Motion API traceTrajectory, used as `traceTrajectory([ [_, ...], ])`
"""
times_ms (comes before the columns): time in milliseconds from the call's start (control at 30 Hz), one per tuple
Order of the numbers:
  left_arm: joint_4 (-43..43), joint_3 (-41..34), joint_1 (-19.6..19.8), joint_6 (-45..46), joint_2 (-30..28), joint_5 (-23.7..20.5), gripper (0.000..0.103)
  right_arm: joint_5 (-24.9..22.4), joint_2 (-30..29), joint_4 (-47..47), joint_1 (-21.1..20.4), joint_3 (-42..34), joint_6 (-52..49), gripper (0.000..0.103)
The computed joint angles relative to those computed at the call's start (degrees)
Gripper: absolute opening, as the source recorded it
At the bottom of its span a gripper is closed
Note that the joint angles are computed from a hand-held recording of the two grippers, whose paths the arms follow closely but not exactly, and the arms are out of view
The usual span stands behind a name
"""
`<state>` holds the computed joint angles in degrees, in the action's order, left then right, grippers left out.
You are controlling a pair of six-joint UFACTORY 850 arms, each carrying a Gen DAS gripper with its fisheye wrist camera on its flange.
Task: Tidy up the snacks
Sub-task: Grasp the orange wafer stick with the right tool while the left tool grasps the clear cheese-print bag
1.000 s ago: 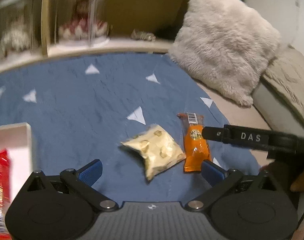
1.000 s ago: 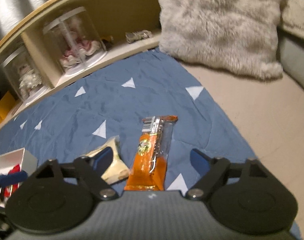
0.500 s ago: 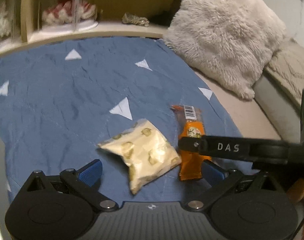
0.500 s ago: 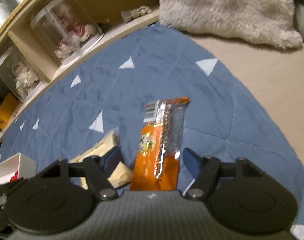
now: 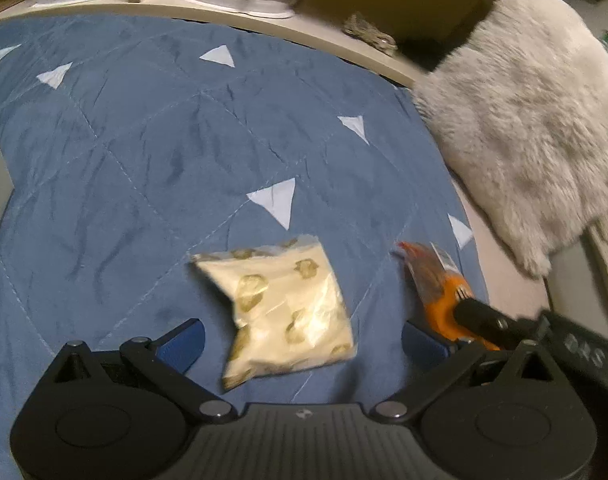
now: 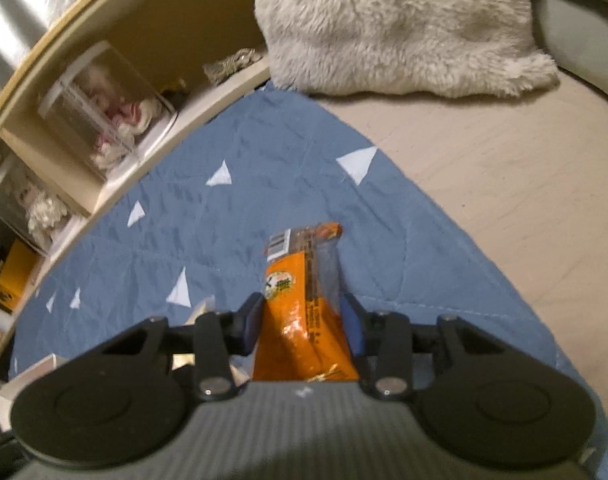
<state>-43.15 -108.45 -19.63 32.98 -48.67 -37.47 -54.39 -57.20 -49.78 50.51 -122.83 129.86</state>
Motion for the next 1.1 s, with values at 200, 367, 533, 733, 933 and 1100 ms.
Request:
traceTrajectory([
  [200, 12.42, -1.03, -3.52, -11.49, -0.97, 7.33, 0.101, 2.05, 3.74, -3.13, 0.57, 6.41, 6.68, 0.043],
  [367, 19.09, -0.37, -3.82, -12.39, -0.64, 9.33, 0.092, 4.38, 5.68, -4.57, 0.56, 9.87, 9.49, 0.043],
  [533, 16.80, 0.57, -2.37, -5.18, 0.24, 7.64, 0.090, 7.33, 5.30, -2.75, -0.01, 9.71, 7.44, 0.043],
  [733, 19.16, 3.62, -1.11, 0.61, 2.38, 8.53, 0.091, 6.38, 1.63, 4.67, -0.56, 3.66, -2.61, 0.045],
  [933, 18.83, 1.81, -0.92, 3.91, 1.45, 6.59, 0.086, -0.38, -4.32, 9.02, -0.48, -6.77, -10.04, 0.052],
  [1100, 19.31, -1.27, -1.70, 1.33, -0.33, 4.31, 0.081, -3.54, -7.06, 10.53, -0.47, -11.40, -13.01, 0.053],
])
